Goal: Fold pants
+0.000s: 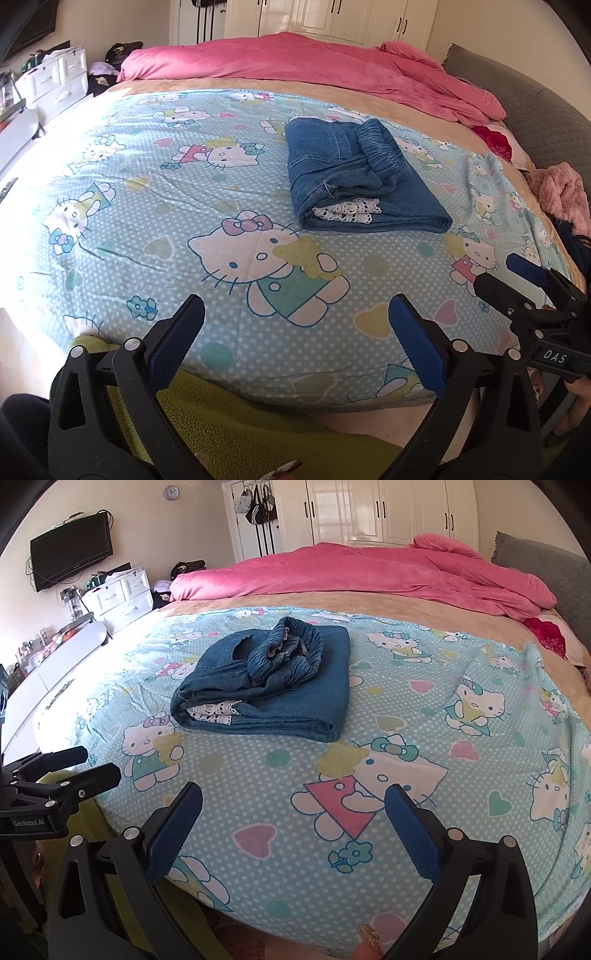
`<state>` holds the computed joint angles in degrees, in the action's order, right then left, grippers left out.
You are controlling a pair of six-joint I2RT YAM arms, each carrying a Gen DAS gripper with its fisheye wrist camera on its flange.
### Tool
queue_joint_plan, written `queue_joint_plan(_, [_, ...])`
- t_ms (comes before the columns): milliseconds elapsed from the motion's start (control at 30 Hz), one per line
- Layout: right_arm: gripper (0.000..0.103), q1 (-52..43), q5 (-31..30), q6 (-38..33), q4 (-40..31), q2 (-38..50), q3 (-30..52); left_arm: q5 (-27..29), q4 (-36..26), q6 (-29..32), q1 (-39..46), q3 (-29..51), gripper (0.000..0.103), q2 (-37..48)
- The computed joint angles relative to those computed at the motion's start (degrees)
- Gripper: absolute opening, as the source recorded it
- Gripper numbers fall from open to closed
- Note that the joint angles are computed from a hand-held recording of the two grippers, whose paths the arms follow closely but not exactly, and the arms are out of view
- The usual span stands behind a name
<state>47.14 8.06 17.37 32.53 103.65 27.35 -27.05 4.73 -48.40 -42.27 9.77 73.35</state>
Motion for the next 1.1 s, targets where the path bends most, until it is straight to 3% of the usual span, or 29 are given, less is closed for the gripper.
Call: queue_joint_plan(1100, [0.099,0.17,0.78,-0.43,-1.14,-1.42,-0.25,-3.40,-4.77,-1.71,-1.67,1.04,0.094,-2.16])
